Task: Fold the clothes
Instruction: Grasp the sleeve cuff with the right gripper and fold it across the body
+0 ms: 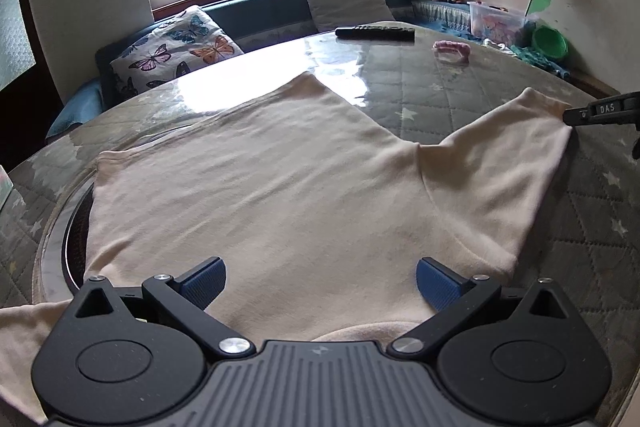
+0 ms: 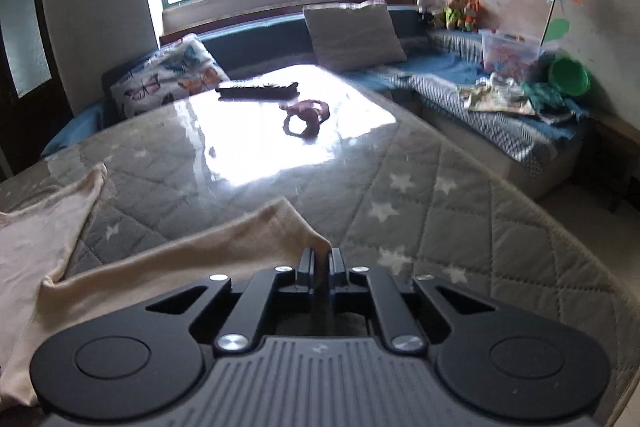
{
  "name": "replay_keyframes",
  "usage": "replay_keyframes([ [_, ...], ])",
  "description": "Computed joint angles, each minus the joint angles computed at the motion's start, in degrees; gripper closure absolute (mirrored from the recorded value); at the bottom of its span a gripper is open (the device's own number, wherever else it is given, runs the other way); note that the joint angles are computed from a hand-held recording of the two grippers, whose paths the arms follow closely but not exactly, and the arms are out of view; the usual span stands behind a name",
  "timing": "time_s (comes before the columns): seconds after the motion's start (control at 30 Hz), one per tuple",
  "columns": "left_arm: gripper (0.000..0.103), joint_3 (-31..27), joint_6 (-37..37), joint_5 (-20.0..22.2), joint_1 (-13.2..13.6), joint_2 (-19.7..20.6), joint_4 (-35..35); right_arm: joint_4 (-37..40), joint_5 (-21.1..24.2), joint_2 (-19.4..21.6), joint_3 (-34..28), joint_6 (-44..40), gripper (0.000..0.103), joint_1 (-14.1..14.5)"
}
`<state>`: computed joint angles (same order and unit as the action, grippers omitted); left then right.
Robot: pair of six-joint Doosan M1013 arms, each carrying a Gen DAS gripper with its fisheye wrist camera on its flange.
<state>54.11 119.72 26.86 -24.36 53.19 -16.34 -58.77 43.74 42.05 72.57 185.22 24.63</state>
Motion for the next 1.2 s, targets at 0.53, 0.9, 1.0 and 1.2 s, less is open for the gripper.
replay_keyframes([
  [0.53,0.0,0.8,6.3,0.1,0.2,-0.4,-5.6,-9.5,-5.6,-2.9,-3.1,-1.0,0.098,1.7],
  [0.9,0.0,8.9,1.9,-9.0,3.7,-5.0,-6.8,-2.7,-18.3,1.0,-13.5,-19.7,0.098,4.3],
  [1.0,0.0,10.7,-3.7,-10.7,4.7,-5.9,-2.4,8.9,-20.9,3.7,-18.3,-34.0,0.098,4.8],
  [1.2,0.0,13.6,-12.2,-12.8,6.2,-7.1,3.4,36.7,-20.0,9.4,-27.9,-63.9,0.098,5.5],
])
